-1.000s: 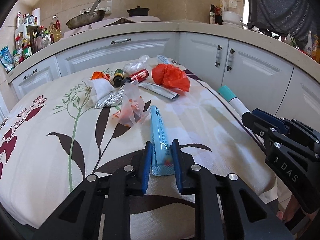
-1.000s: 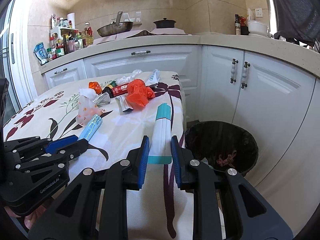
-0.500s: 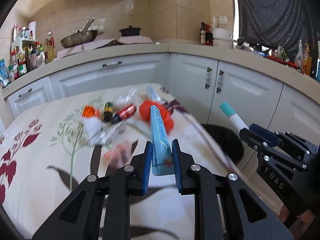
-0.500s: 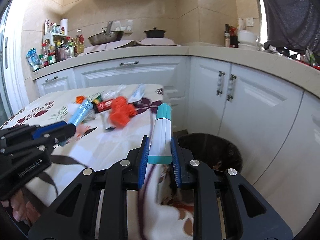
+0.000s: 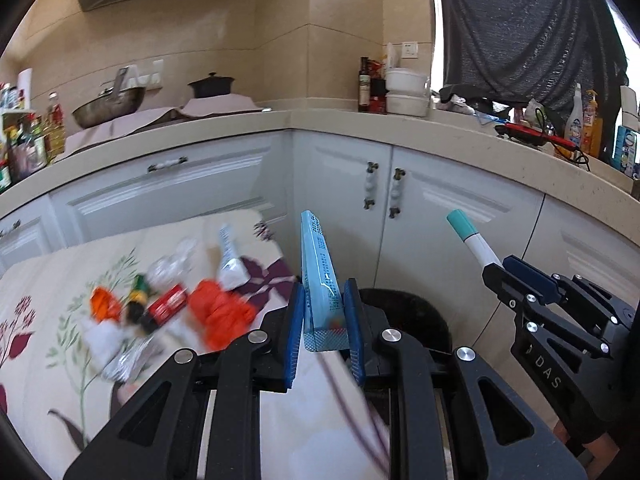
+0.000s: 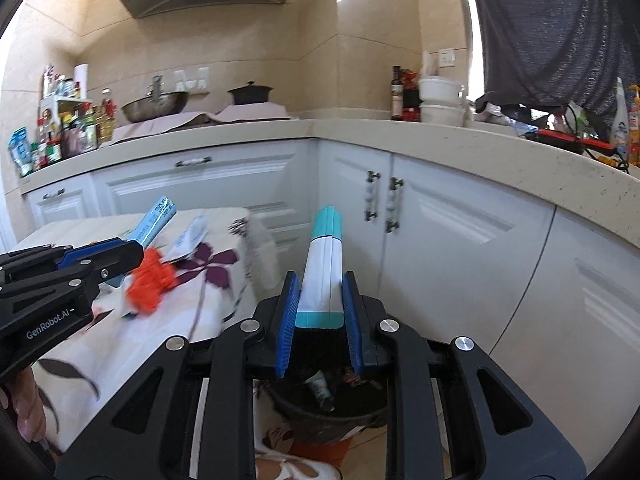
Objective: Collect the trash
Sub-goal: 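Carry both tubes over the black bin and open both grippers, then move both grippers back over the table toward the plastic wrapper and red bag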
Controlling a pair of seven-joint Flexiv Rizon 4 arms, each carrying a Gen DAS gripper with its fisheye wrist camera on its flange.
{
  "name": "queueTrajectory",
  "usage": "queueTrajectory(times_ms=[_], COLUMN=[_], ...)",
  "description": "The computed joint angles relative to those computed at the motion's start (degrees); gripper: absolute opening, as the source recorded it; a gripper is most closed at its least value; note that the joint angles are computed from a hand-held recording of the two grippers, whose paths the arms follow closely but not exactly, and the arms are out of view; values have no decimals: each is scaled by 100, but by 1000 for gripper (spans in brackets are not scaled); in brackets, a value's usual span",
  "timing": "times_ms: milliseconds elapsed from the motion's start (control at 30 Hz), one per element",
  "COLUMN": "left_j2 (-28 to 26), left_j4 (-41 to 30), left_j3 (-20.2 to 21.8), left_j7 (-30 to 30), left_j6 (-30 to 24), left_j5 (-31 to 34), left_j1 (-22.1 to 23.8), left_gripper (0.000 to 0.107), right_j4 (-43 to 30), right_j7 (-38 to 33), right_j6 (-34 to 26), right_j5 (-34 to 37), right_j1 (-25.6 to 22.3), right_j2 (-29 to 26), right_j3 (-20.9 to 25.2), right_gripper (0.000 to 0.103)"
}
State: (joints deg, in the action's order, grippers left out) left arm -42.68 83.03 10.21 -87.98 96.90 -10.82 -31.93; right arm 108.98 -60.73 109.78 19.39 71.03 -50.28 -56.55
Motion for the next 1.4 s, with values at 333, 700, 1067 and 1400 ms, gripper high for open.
queueTrajectory(times_ms=[333,700,1067,1400], left_j2=[-935,-1847,-2119,-1470], left_j4=[-1818,-3632,-4267,-3270], left_j3=[14,-162,-657,-491], left_j7=[-252,-730,-1019,-1421], left_j6=[-1261,-2870,-3368,-2470], left_j5=[250,746,1166,1456], left_j1=[-19,185,420,419], left_gripper=[21,22,36,51], right_j4=[-531,-1238,-1577,-1183], right_j7=[124,365,739,890], right_j6=[-89,-266,-319,-309], right_j5=[-200,-603,-786,-593], right_j1=[-907,-1938,-2332,-1737], right_j2=[-146,-372,-588,-455], right_j3=[443,1265,1526,868], right_gripper=[22,22,38,50])
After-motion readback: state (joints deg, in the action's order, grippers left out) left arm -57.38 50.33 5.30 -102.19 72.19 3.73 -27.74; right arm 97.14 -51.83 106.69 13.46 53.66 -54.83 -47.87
